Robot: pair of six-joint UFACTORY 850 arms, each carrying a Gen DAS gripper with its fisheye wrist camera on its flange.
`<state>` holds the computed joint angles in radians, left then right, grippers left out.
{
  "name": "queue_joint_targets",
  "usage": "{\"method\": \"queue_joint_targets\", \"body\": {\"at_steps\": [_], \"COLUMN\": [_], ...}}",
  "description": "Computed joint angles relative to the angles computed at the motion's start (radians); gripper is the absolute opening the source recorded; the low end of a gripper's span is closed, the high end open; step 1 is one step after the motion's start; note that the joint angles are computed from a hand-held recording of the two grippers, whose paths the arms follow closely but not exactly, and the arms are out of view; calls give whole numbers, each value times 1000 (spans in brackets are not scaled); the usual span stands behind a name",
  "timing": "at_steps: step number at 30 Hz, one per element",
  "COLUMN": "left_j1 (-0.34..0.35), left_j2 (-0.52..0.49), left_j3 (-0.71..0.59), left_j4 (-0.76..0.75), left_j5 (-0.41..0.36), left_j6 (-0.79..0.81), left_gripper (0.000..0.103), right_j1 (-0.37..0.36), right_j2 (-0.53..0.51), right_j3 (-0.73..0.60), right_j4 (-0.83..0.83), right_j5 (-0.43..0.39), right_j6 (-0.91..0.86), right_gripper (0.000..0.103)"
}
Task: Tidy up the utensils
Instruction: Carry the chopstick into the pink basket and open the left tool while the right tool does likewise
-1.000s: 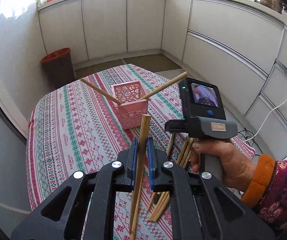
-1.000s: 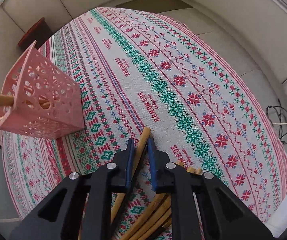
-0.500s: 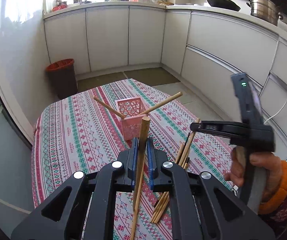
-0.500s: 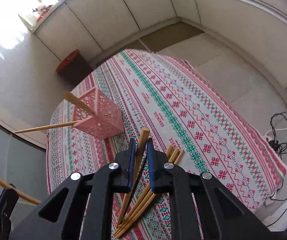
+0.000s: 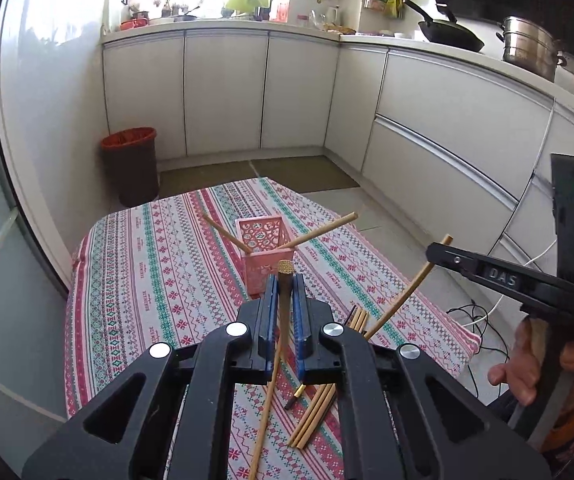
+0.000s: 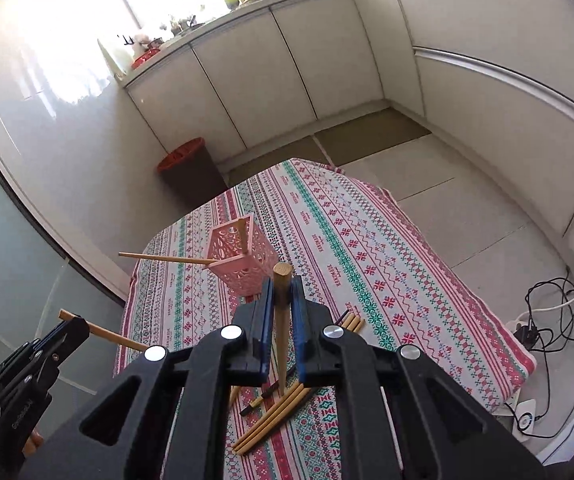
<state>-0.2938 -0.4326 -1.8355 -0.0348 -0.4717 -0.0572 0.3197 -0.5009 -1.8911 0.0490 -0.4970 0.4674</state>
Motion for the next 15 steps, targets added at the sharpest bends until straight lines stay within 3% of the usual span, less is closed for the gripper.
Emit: {"method": "queue_joint_targets", "body": {"at_steps": [8,15], "left_j1": [-6,-6], "left_j2": [7,-27], "left_j3": [-9,-77], "left_j4": [11,14], "left_j5": [18,-2], "left_j6": [-22,-32], "left_gripper": [7,7], "right_j1": [-17,-37], "right_j2": [89,113], "right_j3": [50,-1], "right_j4": [-47,-126], "right_j5": [23,58], "right_j6": [0,48], "right_gripper": [9,9]}}
